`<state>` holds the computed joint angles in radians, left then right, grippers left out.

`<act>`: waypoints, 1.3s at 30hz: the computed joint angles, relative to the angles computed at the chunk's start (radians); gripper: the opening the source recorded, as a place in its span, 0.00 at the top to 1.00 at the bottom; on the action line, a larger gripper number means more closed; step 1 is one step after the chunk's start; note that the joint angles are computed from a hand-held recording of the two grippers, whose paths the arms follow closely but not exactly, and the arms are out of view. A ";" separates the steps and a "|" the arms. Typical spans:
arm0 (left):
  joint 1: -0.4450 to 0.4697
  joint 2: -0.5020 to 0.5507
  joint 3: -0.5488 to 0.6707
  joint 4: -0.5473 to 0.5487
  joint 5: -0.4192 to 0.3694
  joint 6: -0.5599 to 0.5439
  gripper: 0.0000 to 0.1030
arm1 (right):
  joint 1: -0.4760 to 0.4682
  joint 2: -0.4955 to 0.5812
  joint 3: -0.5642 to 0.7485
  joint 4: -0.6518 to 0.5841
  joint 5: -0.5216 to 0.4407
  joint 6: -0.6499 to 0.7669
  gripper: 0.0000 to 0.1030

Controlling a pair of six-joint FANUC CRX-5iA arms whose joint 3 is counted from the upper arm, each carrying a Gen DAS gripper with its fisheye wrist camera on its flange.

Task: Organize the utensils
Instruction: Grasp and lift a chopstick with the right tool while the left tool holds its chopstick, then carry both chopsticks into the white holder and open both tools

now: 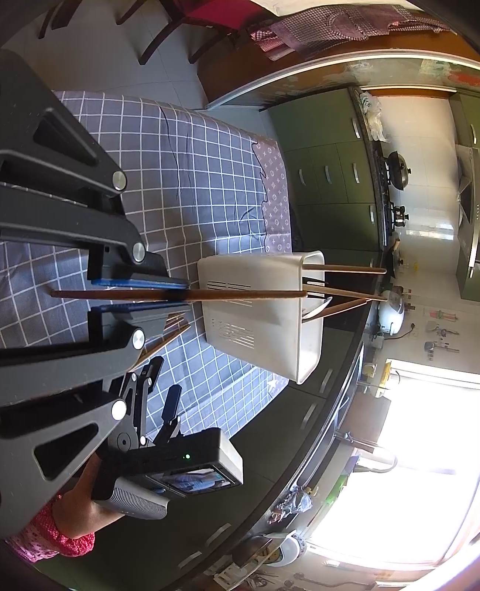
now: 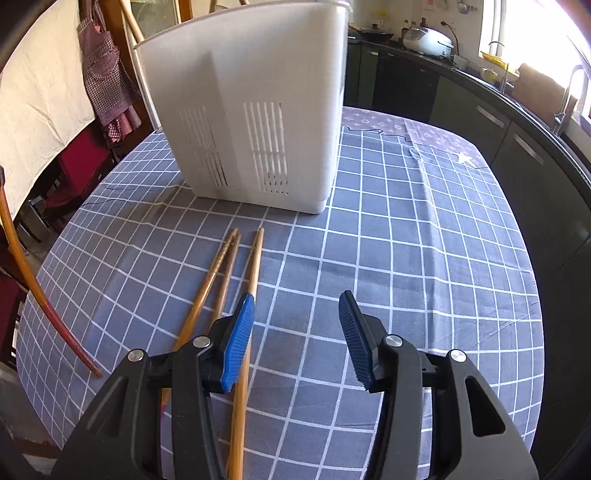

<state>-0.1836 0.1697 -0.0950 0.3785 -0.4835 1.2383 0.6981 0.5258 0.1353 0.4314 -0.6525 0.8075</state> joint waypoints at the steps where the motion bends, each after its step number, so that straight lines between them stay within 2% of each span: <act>1: -0.001 0.001 0.001 -0.001 -0.001 0.000 0.94 | 0.005 0.008 0.014 -0.011 -0.010 0.023 0.58; 5: -0.003 0.000 0.002 -0.007 -0.005 -0.001 0.94 | 0.017 0.048 0.073 -0.035 -0.060 0.073 0.72; 10: -0.003 -0.004 -0.002 -0.005 -0.003 -0.002 0.94 | 0.018 0.075 0.114 -0.048 -0.077 0.093 0.78; 12: -0.004 -0.004 -0.002 -0.006 -0.002 0.000 0.94 | 0.011 0.081 0.138 -0.099 -0.078 0.134 0.86; 15: -0.003 -0.005 -0.002 -0.004 -0.004 -0.002 0.94 | -0.003 0.088 0.173 -0.171 -0.090 0.181 0.92; 19: -0.002 -0.009 -0.009 0.001 -0.004 -0.006 0.94 | -0.030 0.082 0.196 -0.272 -0.094 0.235 0.94; 24: 0.000 -0.009 -0.009 0.002 -0.007 -0.009 0.94 | -0.039 -0.007 0.092 -0.269 0.013 0.193 0.94; 30: 0.003 -0.011 -0.013 0.001 -0.010 -0.014 0.94 | -0.035 -0.190 -0.132 -0.109 0.214 0.022 0.94; 39: -0.001 -0.019 -0.017 -0.015 -0.004 -0.004 0.94 | -0.051 -0.386 -0.420 0.335 0.411 -0.394 0.94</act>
